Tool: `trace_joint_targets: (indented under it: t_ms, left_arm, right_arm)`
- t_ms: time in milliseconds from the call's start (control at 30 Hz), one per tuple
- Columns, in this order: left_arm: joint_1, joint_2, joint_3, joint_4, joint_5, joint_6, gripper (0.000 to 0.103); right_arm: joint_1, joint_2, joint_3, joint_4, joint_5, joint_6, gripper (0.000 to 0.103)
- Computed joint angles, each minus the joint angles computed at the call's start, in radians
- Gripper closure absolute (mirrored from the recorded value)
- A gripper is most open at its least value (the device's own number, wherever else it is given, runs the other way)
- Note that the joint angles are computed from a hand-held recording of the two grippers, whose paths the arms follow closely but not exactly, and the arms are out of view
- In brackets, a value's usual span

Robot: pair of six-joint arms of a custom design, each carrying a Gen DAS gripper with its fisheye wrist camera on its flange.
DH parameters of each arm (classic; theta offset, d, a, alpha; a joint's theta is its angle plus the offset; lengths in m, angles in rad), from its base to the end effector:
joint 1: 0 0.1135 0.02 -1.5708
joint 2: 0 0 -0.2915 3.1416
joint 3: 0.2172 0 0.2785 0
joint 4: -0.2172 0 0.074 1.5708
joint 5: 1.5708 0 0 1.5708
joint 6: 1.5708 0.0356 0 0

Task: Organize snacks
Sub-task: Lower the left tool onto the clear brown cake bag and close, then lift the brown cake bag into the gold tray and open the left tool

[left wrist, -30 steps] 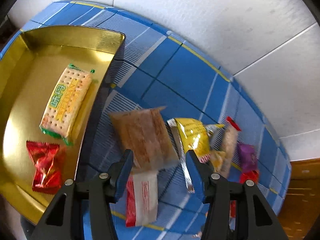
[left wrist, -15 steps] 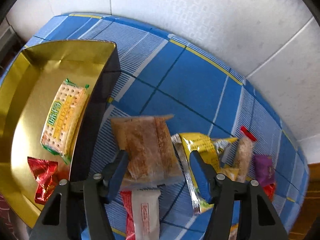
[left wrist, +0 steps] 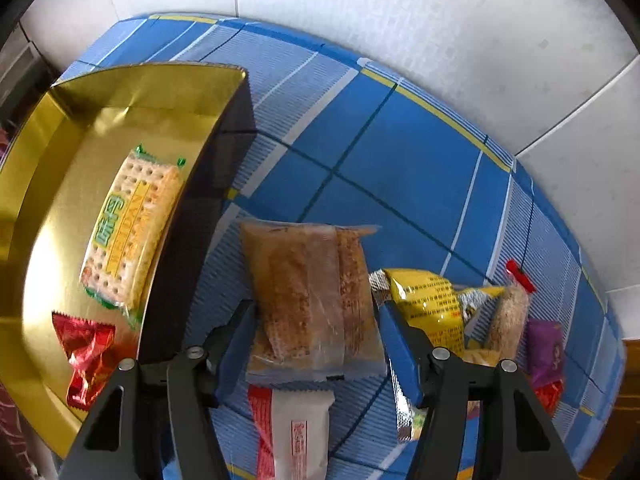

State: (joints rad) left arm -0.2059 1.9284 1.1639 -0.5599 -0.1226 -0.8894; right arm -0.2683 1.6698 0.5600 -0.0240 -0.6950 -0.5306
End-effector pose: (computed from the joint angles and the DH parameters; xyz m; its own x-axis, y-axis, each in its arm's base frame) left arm 0.3792 -0.0748 0.1356 -0.7329 -0.6344 -0.2457 -0.6279 0.7698 -0.1147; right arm 0.2629 -0.0486 0.0949 -0.7243 -0.2040 -0.6586 -0.4919 0.8223 0.2863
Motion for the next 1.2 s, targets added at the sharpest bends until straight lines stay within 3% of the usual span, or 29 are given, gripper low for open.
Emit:
trace_joint_targets:
  t_ms: [267,567,833,1000,1200]
  left_arm:
    - [-0.024,-0.037,-0.074,0.109,-0.075,0.086,0.048]
    - [-0.155,-0.392,-0.332,0.255,-0.106,0.215,0.048]
    - [-0.442,-0.610,-0.544,0.285,-0.144,0.265,0.048]
    - [-0.558,-0.572,-0.635,0.337,-0.145,0.261,0.048]
    - [-0.588,-0.497,-0.678,0.391,-0.150,0.191,0.047]
  right_arm:
    - [0.000,0.004,-0.008,0.022,-0.003,-0.009,0.052]
    - [0.001,0.003,-0.023,0.054,-0.003,-0.006,0.052]
    - [0.008,-0.005,-0.035,0.076,0.006,0.018,0.052]
    - [0.007,-0.007,-0.041,0.083,0.005,0.024,0.052]
    - [0.014,-0.013,-0.053,0.103,0.014,0.033,0.052]
